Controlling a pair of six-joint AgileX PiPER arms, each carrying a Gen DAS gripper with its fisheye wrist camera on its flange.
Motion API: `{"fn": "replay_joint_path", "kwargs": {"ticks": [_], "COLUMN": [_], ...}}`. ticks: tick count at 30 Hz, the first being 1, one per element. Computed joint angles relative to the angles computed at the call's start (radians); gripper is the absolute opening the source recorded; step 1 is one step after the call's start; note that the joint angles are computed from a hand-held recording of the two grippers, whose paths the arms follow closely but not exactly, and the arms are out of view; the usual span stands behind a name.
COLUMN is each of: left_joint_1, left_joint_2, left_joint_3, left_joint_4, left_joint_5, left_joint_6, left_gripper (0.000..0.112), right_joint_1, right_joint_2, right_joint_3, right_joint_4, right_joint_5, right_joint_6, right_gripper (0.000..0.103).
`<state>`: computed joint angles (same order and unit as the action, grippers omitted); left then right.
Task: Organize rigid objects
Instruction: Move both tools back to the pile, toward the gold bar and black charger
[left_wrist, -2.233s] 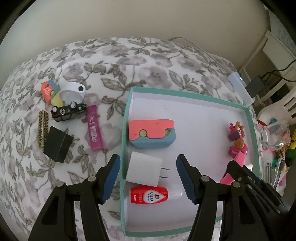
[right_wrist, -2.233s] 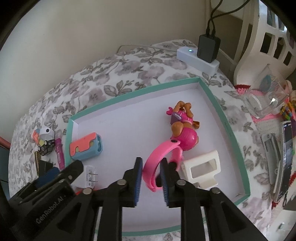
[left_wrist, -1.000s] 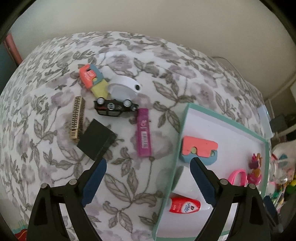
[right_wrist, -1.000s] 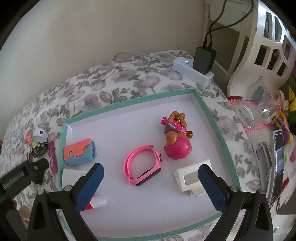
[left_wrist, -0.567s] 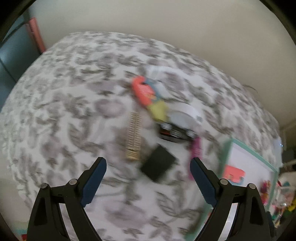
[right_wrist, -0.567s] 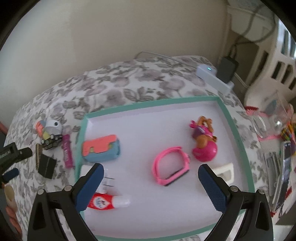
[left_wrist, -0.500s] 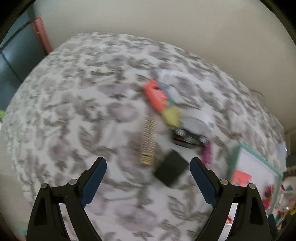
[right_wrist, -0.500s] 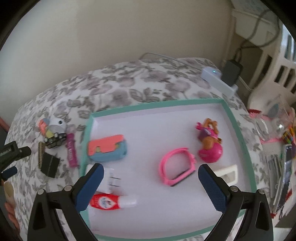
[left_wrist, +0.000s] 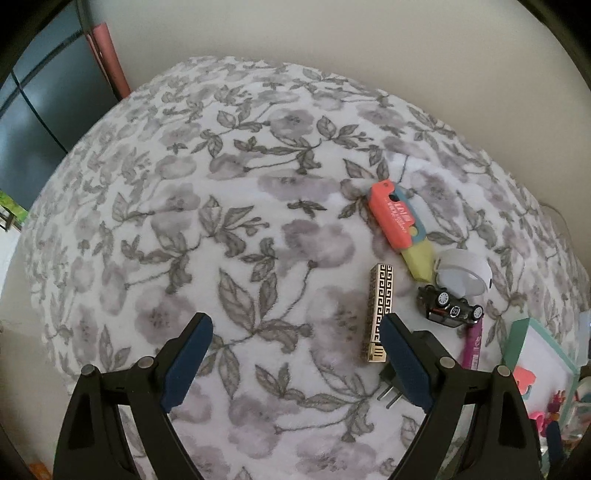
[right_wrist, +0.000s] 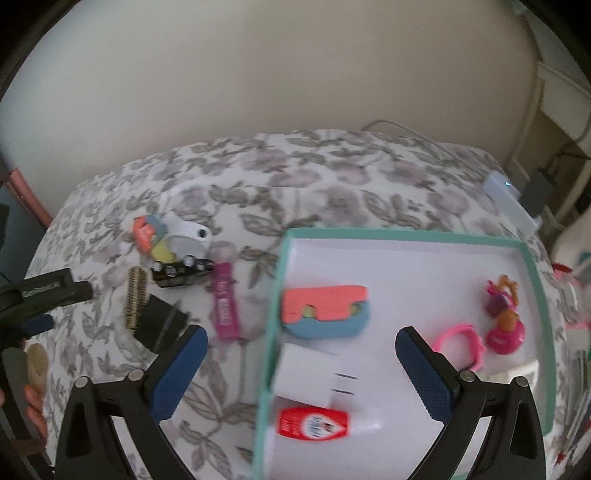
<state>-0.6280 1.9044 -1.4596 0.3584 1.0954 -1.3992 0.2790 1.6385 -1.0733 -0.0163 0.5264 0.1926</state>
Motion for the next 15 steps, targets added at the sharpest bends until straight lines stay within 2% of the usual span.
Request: {"fn": "replay_joint_path", "kwargs": {"ticks": [7,12,15], "left_joint_1": [0.031,0.061,0.073], "left_joint_2": [0.020,0.042,0.040], "left_joint_3": [0.006,0.029,0.046], "left_joint_4": [-0.017,-0.079,-0.102], "left_joint_5": [-0.051,-0.125,-0.139], "left_joint_6": [0.034,0.080,0.081], "left_gripper": [0.092,0.092,0.092], "right_joint_1": [0.061,0.119,0.143], "right_joint_2": [0.059,0.113,0.143], "right_joint_3": [-0.075,-0.120,-0.134], "right_joint_4": [0.098,0.070,0.071], "right_joint_5": [-0.014,-0.010,-0.008], "right_joint_6": [-0.082,-0.075,-0.087], "right_gripper": [0.103,0.103,0.103]}}
